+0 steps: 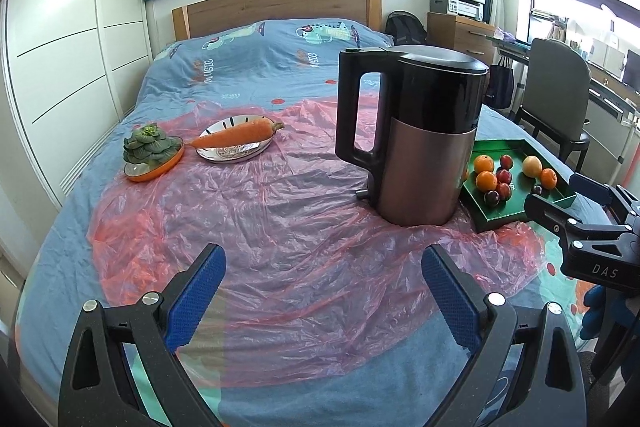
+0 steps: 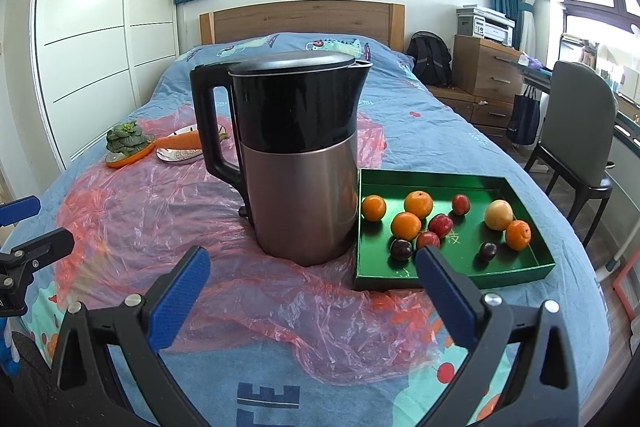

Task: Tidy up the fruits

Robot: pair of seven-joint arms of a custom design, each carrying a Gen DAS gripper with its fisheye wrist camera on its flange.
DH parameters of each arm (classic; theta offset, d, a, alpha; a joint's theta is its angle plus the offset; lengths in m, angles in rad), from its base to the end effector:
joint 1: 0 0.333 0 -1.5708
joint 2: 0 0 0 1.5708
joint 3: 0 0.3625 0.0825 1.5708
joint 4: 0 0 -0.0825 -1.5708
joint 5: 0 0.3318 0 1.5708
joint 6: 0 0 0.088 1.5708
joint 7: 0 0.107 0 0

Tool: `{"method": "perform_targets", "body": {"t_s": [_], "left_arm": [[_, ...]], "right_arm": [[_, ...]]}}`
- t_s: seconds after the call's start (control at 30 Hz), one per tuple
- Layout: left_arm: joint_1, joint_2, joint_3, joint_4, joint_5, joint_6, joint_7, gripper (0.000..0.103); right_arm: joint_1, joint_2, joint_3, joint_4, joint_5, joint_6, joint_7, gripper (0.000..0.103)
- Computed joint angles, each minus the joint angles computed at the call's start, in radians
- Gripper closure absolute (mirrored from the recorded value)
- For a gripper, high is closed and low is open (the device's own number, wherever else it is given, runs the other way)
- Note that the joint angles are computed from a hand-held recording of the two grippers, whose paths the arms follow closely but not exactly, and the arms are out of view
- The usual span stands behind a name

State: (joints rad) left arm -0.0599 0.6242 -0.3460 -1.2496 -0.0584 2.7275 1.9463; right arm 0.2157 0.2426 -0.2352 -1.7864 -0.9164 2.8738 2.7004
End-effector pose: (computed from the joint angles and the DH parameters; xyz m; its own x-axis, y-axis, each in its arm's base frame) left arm 0.7247 -0.2065 0.5710 -0.5346 -0.8442 -0.0379 -0.5061 0.3557 -0.7857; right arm 0.6291 0.0501 0.5684 -0.3113 -0.9502 -0.0149 -0.5220 0.1840 -0.8329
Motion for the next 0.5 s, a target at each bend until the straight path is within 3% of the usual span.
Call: {"method": "perform_targets", "body": {"t_s": [0.5], "left_arm": [[0.003, 0.01, -0.008, 0.02, -0.009, -0.026, 0.008, 0.007]], "right_arm": [[-0.001, 0.003, -0.008, -0.004, 0.016, -0.001, -0.005, 0.0]]}}
